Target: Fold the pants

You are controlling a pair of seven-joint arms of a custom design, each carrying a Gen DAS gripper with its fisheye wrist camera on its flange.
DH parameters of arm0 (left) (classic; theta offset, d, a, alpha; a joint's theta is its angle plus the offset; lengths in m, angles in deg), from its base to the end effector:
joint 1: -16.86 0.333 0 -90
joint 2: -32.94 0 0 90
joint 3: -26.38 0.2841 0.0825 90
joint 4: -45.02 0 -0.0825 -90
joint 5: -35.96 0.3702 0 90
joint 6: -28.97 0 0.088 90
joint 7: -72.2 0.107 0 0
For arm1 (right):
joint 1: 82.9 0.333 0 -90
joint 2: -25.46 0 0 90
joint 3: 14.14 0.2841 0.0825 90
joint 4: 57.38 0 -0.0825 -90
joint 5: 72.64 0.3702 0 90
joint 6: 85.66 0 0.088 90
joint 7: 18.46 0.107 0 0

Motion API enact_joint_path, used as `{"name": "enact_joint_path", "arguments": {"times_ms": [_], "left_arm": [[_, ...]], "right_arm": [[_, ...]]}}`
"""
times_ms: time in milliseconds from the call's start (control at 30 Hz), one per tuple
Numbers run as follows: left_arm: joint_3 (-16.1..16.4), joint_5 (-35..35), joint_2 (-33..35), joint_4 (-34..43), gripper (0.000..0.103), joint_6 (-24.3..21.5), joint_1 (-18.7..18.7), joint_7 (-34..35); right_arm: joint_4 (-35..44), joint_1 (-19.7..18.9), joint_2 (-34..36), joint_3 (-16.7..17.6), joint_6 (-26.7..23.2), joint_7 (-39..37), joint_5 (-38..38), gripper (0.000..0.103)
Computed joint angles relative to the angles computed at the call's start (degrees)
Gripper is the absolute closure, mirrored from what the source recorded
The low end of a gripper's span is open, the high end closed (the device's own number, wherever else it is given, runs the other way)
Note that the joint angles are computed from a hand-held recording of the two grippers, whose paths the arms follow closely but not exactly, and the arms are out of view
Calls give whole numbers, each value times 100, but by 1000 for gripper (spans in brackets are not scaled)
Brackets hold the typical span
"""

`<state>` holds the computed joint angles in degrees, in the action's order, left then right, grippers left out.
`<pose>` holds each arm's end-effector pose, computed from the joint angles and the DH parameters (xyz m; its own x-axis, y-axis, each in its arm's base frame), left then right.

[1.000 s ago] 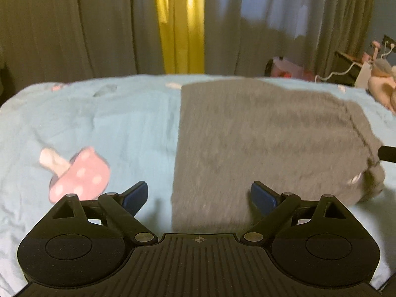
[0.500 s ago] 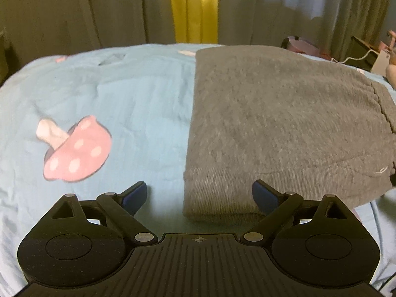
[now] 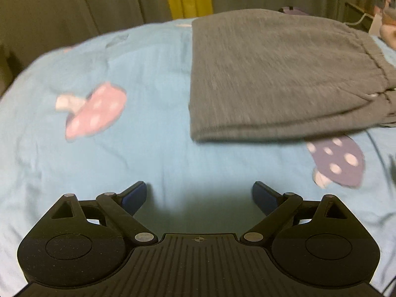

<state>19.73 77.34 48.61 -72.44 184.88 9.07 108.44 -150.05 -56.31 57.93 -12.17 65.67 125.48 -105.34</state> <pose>0.5748 -0.1707 0.3219 0.1114 -0.9908 -0.0773 -0.8565 -0.0563 -0.5131 0.6065 0.3420 0.3227 -0.0050 -0.9998 -0.0212 -0.8398 0.0157 -0.5427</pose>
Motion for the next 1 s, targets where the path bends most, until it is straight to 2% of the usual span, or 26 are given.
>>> {"name": "enact_joint_path", "arguments": {"times_ms": [33,100,133,167,233,300,367,433,533,667,767,833,867,933,1000], "left_arm": [[-55,-173,-97,-146,6,33,41,-11],[-181,-642,-297,-409,6,-17,111,-22],[-186,-698,-402,-517,6,-51,93,-124],[-156,-577,-517,-602,6,-93,41,-268],[-52,143,-799,-773,5,-174,-126,-855],[-44,696,-1102,-1006,2,-85,-154,-1433],[-77,1063,-1411,-1294,1,218,-83,-1897],[-169,1467,-1666,-1471,1,254,-38,-2339],[-353,1988,-1998,-1601,1,91,-8,-2823],[-521,2412,-2424,-1780,0,299,85,-3320],[-703,3109,-2577,-1734,0,278,165,-3968],[-821,3438,-2562,-1615,0,16,143,-4266],[-898,3529,-2524,-1529,0,-288,98,-4378],[-908,3683,-2444,-1429,0,-523,28,-4533],[-782,3889,-2332,-1355,0,-239,29,-4616]], "right_arm": [[-36,111,-68,-55,-52,91,-189,4],[245,302,-14,-18,-801,-249,-84,4],[193,254,-52,118,-861,-371,-92,4],[10,291,-171,111,-689,-316,-172,4],[-509,427,-534,-4,-159,118,-542,4],[-1002,402,-849,55,401,362,-677,4],[-1344,393,-1088,120,758,454,-801,4],[-1568,547,-1328,43,937,696,-1236,4],[-1651,714,-1537,-55,947,1198,-1959,4],[-1746,630,-1781,33,1078,1604,-2255,4],[-1710,770,-1926,-204,1310,3010,-3591,4],[-1544,875,-1937,-326,1333,4366,-4914,4],[-1482,857,-1929,-313,1340,4733,-5333,4],[-1344,752,-1830,-190,1262,4722,-5476,4],[-1262,649,-1725,-74,1163,4641,-5483,4]]}}
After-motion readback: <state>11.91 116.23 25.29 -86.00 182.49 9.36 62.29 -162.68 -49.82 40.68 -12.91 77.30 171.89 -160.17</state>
